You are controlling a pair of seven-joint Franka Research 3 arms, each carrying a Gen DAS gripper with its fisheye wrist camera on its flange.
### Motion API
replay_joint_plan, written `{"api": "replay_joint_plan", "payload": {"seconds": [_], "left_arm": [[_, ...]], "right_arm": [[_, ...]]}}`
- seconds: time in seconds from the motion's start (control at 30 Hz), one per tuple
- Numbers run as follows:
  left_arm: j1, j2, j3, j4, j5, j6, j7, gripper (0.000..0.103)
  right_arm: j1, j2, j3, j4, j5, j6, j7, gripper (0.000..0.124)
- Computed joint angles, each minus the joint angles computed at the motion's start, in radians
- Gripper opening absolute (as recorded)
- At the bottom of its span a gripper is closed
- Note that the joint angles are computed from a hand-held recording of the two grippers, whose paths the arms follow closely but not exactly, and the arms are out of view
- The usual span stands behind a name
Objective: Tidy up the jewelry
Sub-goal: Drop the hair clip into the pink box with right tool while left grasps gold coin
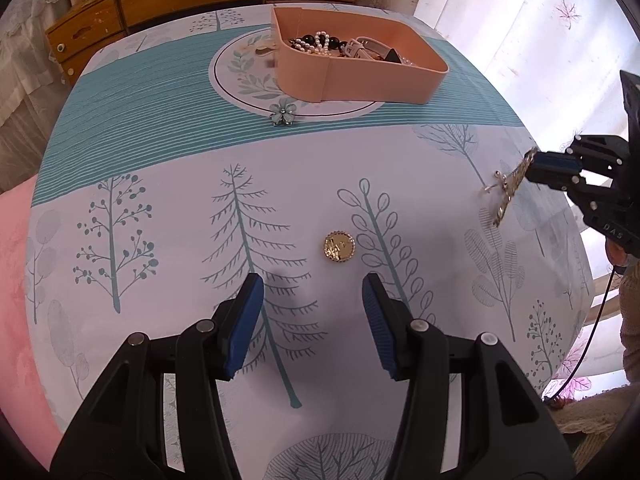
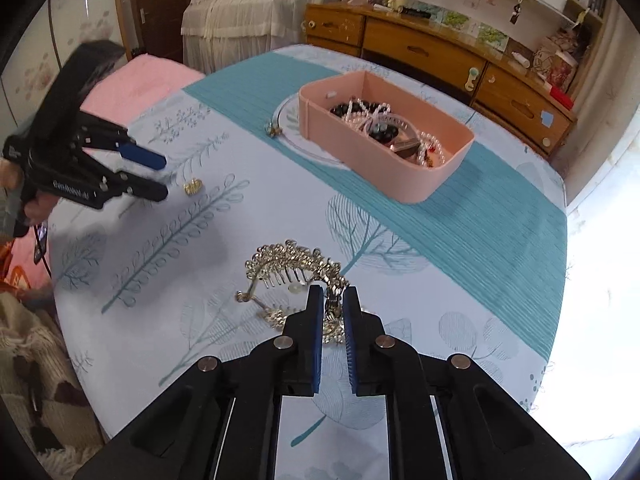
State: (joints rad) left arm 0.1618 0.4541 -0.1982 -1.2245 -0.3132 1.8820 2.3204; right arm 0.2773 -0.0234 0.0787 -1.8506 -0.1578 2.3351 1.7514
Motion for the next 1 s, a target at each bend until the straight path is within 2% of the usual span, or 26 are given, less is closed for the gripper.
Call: {"api": "replay_joint_plan", "payload": {"seconds": [0.27,0.43,0.57,0.77,0.87,1.0], "left_arm": [[-0.021,-0.023,-0.004,-0.051,0.014,0.053,0.026,0.048],[-0.037,-0.013,-0.002,-0.055,0.031,0.101,0.017,0.048],[-0.043,0.006,-0.005,-0.033,0.045,0.103,0.010,0.047],[-0.058,0.014,-0.010,-0.030,0.075,0.124,0.007,0.030],[-0.059,0.013,-0.014,-0.038,0.077,0.144,0.018,0.018],[-0.051,0.025,-0.019,-0.020,0.065,0.130,0.030,0.016]], "right_arm": [[-0.001,0.006,0.000,0.048,0.002,0.057,0.053,0.010],[-0.008,0.044,-0.014,0.129,-0.003,0.061,0.166,0.010],[-0.022,0.110,-0.042,0.244,0.029,0.016,0.312,0.010],[-0.054,0.234,-0.082,0.442,0.150,-0.058,0.431,0.010],[-0.059,0.327,-0.096,0.587,0.174,-0.119,0.472,0.010],[-0.072,0.471,-0.106,0.811,0.217,-0.215,0.519,0.010]]}}
